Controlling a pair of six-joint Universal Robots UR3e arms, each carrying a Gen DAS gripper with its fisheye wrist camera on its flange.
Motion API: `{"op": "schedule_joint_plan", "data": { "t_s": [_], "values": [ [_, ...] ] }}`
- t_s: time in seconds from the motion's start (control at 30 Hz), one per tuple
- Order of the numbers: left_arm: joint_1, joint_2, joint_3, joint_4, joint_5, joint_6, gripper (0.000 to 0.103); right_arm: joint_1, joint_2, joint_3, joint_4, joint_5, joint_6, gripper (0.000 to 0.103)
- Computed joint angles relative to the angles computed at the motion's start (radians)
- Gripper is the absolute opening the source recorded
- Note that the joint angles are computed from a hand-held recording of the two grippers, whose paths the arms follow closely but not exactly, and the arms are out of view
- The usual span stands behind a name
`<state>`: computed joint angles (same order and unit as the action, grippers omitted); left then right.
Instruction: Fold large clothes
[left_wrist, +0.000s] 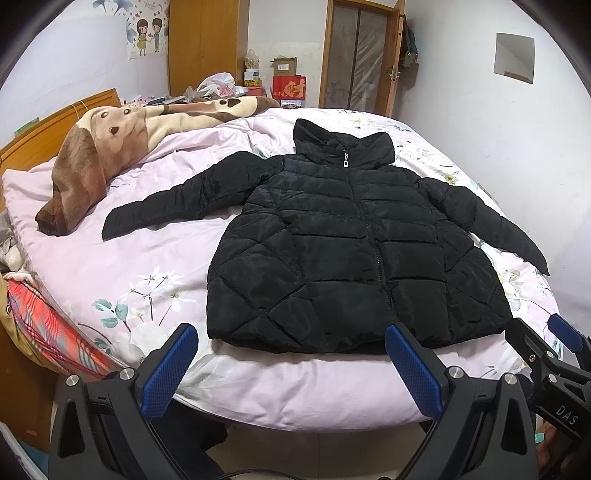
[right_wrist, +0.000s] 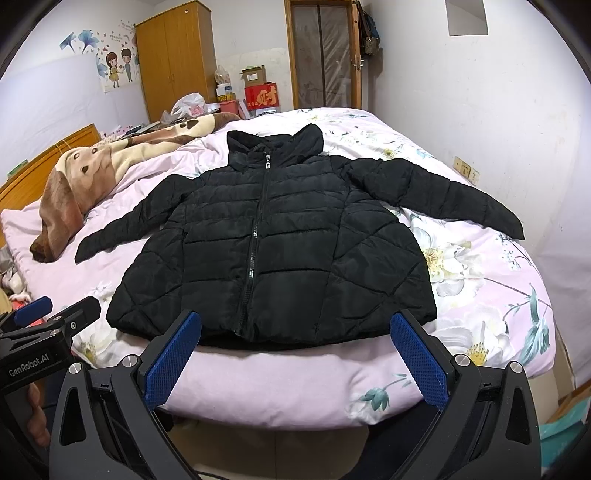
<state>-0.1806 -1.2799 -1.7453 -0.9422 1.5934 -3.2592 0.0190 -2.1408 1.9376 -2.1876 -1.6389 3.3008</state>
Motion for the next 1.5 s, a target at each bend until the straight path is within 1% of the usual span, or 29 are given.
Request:
{"op": "schedule_joint_plan", "data": {
  "t_s": [0.17, 0.23, 0.53, 0.57, 0.6, 0.67, 0.73, 0.87, 0.97, 1.07, 1.17, 1.27, 1.3, 1.33, 1.5],
  "values": [
    [0.017, 0.012, -0.007, -0.012, -0.011, 0.011, 0.102, -0.013, -0.002, 0.017, -0.009, 0.009, -0.011, 0.102],
    [0.016, -0.016, 0.002, 0.004, -0.012, 0.009, 0.102, -0.015, 0.003, 0.021, -0.013, 0.011, -0.015, 0.102],
    [0.089, 0.0, -0.024, -0.009, -0.059, 0.052, 0.102, 0.022, 0.087, -0.022, -0.023, -0.02, 0.001, 0.102],
    [0.085, -0.015, -0.01, -0.016, -0.039, 0.044, 0.102, 0.023, 0.094, -0.024, -0.027, -0.02, 0.0, 0.102],
    [0.05, -0.071, 0.019, 0.014, -0.036, 0.023, 0.102, 0.027, 0.105, -0.031, -0.03, -0.023, 0.001, 0.102],
    [0.058, -0.091, 0.033, 0.011, -0.034, 0.019, 0.102, 0.035, 0.125, -0.04, -0.041, -0.028, 0.002, 0.102],
    [0.082, -0.104, 0.039, 0.013, -0.049, 0.027, 0.102, 0.042, 0.154, -0.054, -0.054, -0.034, -0.002, 0.102],
    [0.18, -0.155, 0.062, 0.04, -0.121, 0.068, 0.102, 0.05, 0.239, -0.093, -0.105, -0.03, -0.012, 0.102],
    [0.27, -0.217, 0.106, 0.047, -0.152, 0.084, 0.102, 0.047, 0.328, -0.131, -0.192, 0.02, -0.045, 0.102],
    [0.36, -0.31, 0.184, 0.038, -0.161, 0.096, 0.102, 0.09, 0.467, -0.22, -0.281, -0.014, -0.066, 0.102],
    [0.438, -0.413, 0.268, 0.041, -0.159, 0.098, 0.102, 0.098, 0.594, -0.338, -0.296, 0.004, -0.072, 0.102],
    [0.529, -0.525, 0.361, 0.035, -0.208, 0.067, 0.102, 0.114, 0.734, -0.473, -0.306, 0.015, -0.082, 0.102],
    [0.573, -0.561, 0.386, 0.046, -0.264, 0.043, 0.102, 0.124, 0.786, -0.528, -0.305, 0.014, -0.089, 0.102],
    [0.604, -0.593, 0.405, 0.063, -0.301, 0.028, 0.102, 0.135, 0.841, -0.589, -0.295, 0.014, -0.098, 0.102],
    [0.677, -0.835, 0.676, 0.004, -0.338, -0.009, 0.102, 0.167, 1.046, -0.839, -0.21, 0.045, -0.128, 0.102]
  ]
}}
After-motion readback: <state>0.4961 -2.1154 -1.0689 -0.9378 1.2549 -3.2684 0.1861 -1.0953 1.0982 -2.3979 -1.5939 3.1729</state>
